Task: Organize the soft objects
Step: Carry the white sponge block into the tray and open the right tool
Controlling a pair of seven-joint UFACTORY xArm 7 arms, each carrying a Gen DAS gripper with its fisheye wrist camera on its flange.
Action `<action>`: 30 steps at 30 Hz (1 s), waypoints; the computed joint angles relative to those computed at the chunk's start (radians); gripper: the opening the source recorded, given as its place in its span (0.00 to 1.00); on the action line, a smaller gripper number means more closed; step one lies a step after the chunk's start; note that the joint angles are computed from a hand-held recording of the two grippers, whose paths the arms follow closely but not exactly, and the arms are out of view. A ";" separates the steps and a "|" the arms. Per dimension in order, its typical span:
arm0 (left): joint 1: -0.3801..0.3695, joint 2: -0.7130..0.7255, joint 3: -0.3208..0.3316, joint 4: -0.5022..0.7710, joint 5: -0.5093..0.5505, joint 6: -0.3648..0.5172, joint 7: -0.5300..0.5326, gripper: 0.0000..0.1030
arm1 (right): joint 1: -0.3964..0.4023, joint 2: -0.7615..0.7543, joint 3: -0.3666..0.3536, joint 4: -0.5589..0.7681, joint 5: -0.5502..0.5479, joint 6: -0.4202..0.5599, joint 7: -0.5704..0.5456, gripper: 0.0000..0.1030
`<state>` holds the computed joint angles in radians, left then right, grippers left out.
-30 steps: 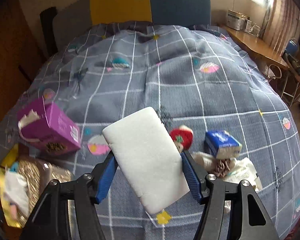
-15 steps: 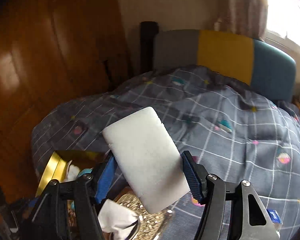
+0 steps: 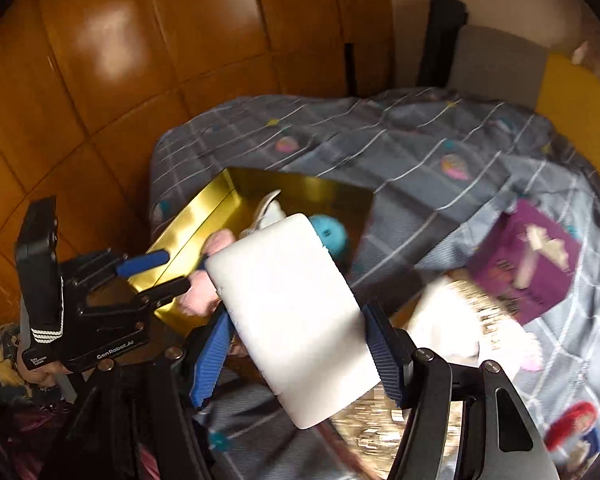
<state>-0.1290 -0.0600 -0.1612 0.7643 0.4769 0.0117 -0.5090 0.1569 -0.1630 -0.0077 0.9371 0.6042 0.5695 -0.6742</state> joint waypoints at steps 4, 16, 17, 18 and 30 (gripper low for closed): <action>0.026 -0.003 -0.006 0.005 0.055 0.010 -0.060 0.41 | 0.017 0.035 0.032 -0.016 -0.007 -0.050 0.063 0.63; 0.087 -0.001 -0.004 0.019 0.255 0.022 -0.283 0.41 | 0.056 0.198 0.110 0.045 -0.248 -0.156 0.339 0.63; 0.087 -0.001 0.001 0.021 0.264 0.023 -0.293 0.41 | 0.059 0.217 0.113 0.054 -0.292 -0.166 0.378 0.63; 0.085 -0.001 0.006 0.023 0.269 0.025 -0.297 0.41 | 0.063 0.236 0.114 0.061 -0.336 -0.175 0.419 0.63; 0.064 0.002 0.027 0.014 0.234 0.032 -0.264 0.41 | 0.046 0.281 0.136 0.039 -0.456 -0.248 0.522 0.69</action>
